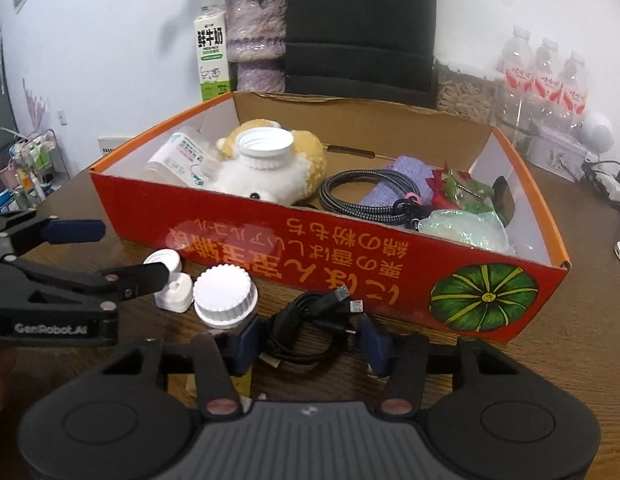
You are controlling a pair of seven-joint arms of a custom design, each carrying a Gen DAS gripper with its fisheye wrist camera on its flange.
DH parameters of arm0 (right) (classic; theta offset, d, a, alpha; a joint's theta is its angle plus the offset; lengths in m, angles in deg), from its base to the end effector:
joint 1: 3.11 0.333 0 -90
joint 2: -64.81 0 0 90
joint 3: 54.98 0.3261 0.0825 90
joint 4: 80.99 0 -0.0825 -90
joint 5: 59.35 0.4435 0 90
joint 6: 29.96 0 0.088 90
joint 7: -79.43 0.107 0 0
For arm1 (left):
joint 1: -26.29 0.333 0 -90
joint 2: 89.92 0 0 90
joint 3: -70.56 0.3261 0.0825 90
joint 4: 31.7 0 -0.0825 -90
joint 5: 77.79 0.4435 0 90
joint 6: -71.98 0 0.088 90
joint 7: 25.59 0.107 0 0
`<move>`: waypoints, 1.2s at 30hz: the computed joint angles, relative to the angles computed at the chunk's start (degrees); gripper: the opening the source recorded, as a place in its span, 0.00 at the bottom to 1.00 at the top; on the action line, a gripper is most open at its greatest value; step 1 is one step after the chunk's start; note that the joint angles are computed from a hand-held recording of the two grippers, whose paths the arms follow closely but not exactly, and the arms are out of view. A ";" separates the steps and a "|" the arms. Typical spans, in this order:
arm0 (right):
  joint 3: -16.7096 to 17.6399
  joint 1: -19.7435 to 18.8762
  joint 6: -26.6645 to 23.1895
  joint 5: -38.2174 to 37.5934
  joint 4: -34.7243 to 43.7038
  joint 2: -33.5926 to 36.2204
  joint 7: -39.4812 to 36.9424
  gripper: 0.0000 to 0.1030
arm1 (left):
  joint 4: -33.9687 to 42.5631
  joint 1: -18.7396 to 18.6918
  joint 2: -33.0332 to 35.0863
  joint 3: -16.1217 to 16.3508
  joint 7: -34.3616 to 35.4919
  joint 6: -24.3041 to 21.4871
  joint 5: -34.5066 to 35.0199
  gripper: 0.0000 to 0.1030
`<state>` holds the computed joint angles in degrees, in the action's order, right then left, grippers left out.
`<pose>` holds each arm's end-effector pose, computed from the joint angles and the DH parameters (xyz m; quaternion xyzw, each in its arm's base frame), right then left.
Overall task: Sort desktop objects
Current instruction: 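Grasp a small white cap with the left gripper while the right gripper grasps the black charging cable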
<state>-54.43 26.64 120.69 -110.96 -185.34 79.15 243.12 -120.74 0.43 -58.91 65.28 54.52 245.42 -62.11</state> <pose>0.6090 0.3774 0.4358 -0.6232 0.6744 -0.2761 0.2839 0.6826 -0.4188 0.4261 -0.4202 0.7870 -0.3842 0.2374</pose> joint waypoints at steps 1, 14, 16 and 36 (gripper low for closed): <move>-0.10 -0.07 0.57 -0.20 -0.38 -0.26 0.35 0.49 | 0.28 0.24 0.18 -0.33 0.07 -0.16 -0.26 0.82; 0.48 -0.40 0.20 -3.75 -1.95 -1.44 2.72 0.48 | 0.30 1.58 0.24 -1.80 0.25 -0.81 -2.00 0.71; 0.59 -0.36 -0.16 -3.80 -1.78 -1.33 2.35 0.48 | 0.49 1.71 0.36 -2.09 0.64 -0.93 -2.19 0.70; 0.85 -0.25 -0.83 -5.16 -1.99 -1.48 2.80 0.49 | -0.56 1.08 -0.43 -0.73 -1.89 -2.08 -1.63 0.43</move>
<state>-53.57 26.39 119.86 -116.12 -187.33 77.66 245.92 -121.30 1.51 -59.34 64.55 52.63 243.34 -63.75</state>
